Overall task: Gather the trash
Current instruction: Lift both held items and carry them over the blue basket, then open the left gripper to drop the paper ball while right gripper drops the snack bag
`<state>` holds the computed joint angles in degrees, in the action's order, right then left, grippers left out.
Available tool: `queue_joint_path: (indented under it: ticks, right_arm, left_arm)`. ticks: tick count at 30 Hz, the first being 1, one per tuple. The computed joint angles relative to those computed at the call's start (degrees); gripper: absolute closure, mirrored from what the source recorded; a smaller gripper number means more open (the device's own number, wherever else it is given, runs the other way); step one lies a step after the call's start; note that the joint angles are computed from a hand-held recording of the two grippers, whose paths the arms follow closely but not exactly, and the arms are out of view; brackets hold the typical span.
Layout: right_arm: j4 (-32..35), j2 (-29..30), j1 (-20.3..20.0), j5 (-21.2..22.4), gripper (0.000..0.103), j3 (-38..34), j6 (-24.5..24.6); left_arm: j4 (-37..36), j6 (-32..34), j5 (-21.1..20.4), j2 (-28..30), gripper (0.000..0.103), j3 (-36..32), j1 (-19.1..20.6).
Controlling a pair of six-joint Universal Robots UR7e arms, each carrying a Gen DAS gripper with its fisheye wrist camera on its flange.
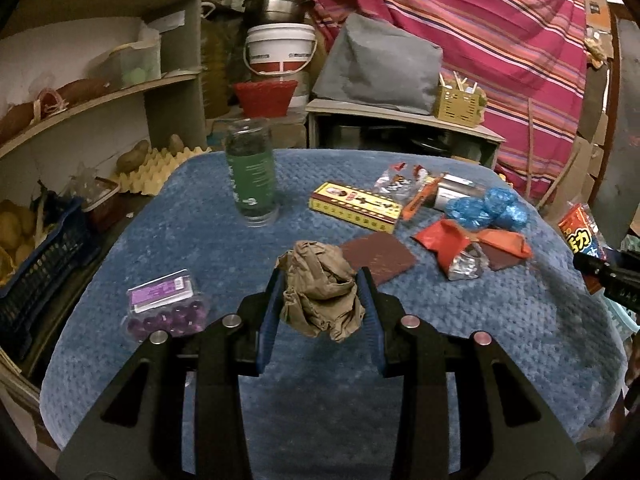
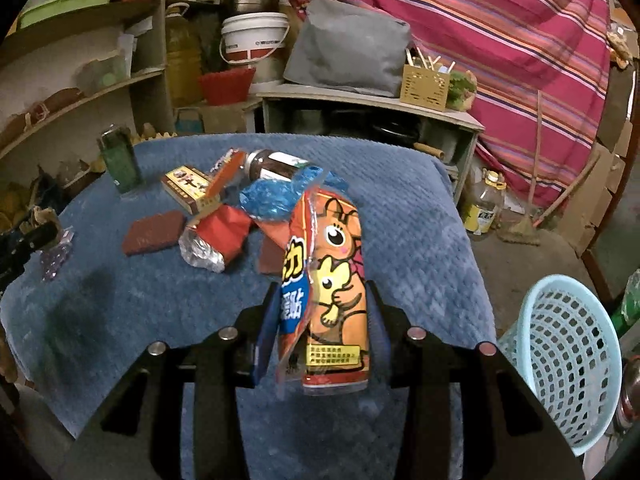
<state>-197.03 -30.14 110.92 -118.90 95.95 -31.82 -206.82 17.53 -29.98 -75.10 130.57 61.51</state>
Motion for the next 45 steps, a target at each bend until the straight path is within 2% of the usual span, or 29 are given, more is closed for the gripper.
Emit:
queue_joint_path:
  ticks: [14, 29, 36, 45]
  right_arm:
    - [-3.0, -5.1, -3.5, 0.7, 0.062, 5.4, -2.6]
    - [-5.3, -14.5, -8.9, 0.6, 0.061, 9.4, -3.2]
    - [-6.5, -18.1, -10.9, -0.4, 0.061, 11.6, -4.0]
    - [-6.2, -22.9, -14.8, 1.3, 0.061, 14.2, -3.6]
  left_arm:
    - [-1.1, -3.0, 0.7, 6.2, 0.067, -1.1, -3.8]
    - [-1.7, -0.3, -0.6, 13.6, 0.067, -6.1, -8.7]
    - [0.3, -1.5, -4.0, 17.9, 0.067, -9.8, -10.1]
    - [4.1, -1.7, -8.9, 26.0, 0.067, -16.0, -11.6]
